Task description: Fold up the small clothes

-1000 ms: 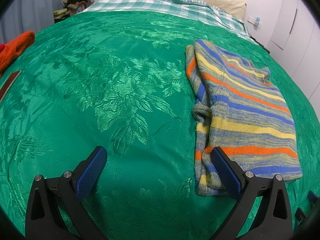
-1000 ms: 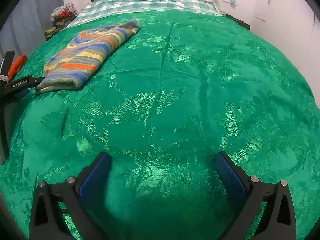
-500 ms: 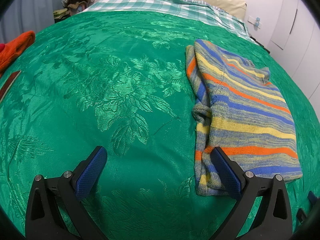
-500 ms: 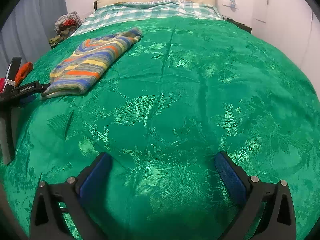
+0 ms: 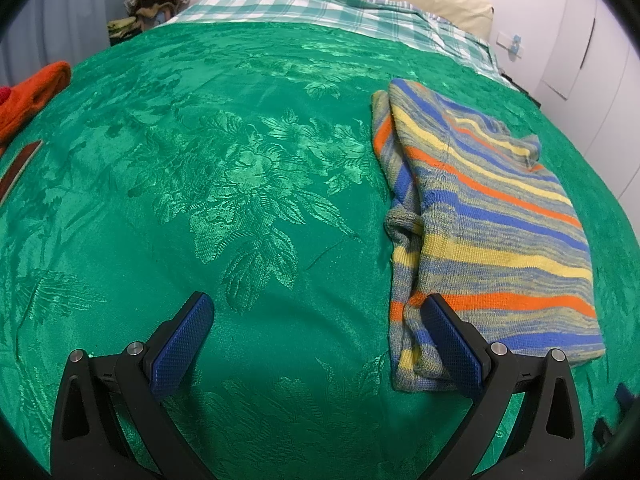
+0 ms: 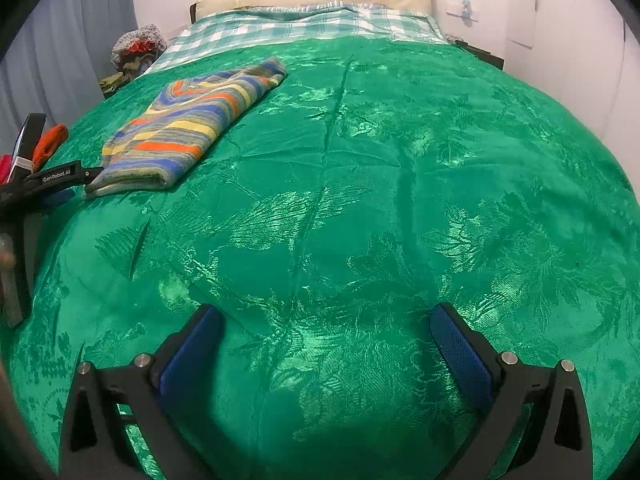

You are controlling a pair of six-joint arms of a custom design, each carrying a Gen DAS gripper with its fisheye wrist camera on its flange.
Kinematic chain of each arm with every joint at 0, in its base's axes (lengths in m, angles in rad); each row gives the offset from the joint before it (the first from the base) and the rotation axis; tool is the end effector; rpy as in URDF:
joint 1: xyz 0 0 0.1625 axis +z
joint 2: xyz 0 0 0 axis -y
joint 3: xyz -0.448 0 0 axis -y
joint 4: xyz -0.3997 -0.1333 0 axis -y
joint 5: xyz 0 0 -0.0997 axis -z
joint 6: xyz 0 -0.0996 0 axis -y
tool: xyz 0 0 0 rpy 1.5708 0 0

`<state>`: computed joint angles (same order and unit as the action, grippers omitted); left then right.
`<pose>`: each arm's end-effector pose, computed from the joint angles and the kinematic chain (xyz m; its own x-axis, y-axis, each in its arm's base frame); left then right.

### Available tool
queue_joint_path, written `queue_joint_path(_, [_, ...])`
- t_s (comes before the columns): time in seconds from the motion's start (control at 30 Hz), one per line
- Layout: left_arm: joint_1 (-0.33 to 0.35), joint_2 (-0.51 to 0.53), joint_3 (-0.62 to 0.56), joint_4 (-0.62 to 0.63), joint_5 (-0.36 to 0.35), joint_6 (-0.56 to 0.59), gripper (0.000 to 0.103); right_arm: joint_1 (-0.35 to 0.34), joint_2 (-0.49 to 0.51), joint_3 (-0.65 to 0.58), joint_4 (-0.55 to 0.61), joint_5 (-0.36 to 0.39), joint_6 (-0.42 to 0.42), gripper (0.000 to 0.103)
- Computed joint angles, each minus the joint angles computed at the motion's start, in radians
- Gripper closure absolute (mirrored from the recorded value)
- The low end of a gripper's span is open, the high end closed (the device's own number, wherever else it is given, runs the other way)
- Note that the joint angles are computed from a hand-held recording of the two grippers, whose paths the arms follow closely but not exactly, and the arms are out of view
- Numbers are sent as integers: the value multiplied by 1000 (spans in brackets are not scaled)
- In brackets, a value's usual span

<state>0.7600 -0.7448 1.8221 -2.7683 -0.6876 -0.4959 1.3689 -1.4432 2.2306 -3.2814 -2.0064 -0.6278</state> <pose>-0.3084 -0.5832 0.0634 -0.7861 0.0230 -0.6177 0.3929 0.7901 -0.4705 -0.0051 -0.4800 0.3487 -0.7353 0.0668 0.6745 -0.3842 0.7788 -0.4960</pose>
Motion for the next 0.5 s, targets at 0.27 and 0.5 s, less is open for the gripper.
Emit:
queue_joint_path(0.27, [-1, 7, -7, 7, 5, -11, 0, -4, 7, 11, -42, 10, -15, 0])
queue_joint_path(0.5, [2, -22, -18, 94, -45, -31, 0, 16, 12, -14, 10, -41, -7, 0])
